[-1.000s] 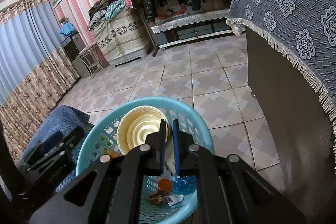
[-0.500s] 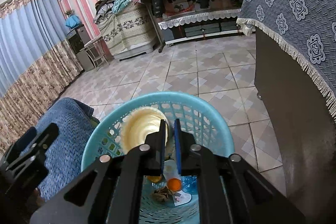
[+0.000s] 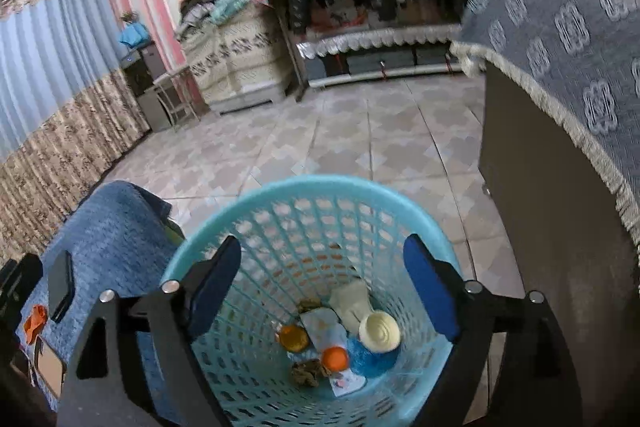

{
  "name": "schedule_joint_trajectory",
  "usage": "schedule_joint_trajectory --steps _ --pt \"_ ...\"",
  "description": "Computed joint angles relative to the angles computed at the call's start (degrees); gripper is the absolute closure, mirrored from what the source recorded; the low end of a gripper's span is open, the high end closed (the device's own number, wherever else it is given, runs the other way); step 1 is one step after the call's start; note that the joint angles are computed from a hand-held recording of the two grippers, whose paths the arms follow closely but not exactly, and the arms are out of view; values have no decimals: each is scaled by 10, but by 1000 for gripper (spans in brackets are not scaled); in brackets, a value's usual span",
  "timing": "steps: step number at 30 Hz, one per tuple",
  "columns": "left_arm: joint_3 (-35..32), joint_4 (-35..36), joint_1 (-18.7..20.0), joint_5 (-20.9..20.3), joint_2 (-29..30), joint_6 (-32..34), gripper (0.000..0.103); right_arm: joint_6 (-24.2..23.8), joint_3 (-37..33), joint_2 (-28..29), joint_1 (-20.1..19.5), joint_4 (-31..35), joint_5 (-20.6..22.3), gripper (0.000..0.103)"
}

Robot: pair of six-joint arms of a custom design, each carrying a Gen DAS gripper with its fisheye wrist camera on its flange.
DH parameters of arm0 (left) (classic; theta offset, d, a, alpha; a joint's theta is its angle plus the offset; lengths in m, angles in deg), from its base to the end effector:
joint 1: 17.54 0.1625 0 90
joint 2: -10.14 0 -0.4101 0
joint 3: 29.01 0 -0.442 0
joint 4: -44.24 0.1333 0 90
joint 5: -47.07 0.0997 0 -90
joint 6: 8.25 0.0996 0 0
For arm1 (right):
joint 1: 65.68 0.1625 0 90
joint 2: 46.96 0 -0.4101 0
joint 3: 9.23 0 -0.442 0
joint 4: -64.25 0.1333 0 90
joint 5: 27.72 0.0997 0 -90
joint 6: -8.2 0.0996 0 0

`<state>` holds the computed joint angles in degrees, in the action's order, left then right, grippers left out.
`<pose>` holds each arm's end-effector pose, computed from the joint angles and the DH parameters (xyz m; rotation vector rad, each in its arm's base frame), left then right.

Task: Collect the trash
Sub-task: 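Return left tool to the bed and grasp the black ribbed cup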

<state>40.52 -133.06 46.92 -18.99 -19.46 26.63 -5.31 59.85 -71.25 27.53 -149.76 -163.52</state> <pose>-0.2011 -0.8238 0.0931 1.0469 2.2556 -1.0398 0.1052 -0.7697 0.1048 -0.3683 -1.9110 1.4446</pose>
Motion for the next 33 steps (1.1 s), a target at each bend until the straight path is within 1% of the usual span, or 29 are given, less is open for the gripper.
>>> schedule_joint_trajectory --steps 4,7,11,15,18,21,23,25,27,32,33 --pt "19 -19 14 22 -32 -13 12 -33 -35 27 16 12 31 16" --pt "34 -49 27 45 -57 -13 9 -56 -73 54 31 32 47 15" --pt "46 -74 45 81 -85 3 8 -82 -127 95 52 62 50 15" --pt "37 -76 70 113 -104 0 8 -116 -182 135 70 97 54 14" --pt "19 -76 89 136 -107 2 8 -108 -205 155 79 126 71 14" --pt "-14 -88 108 165 -92 25 8 -98 -224 169 85 155 77 14" --pt "-34 -71 120 178 -85 27 8 -98 -255 188 89 191 72 13" --pt "-59 -48 133 185 -76 17 8 -109 -282 205 93 216 66 13" --pt "-71 -32 143 179 -73 4 8 -118 -299 217 97 234 65 13" --pt "-129 24 161 179 -46 -14 8 -146 -337 241 104 269 63 13" --pt "-127 31 162 176 -47 -20 8 -149 -338 240 104 274 64 13"
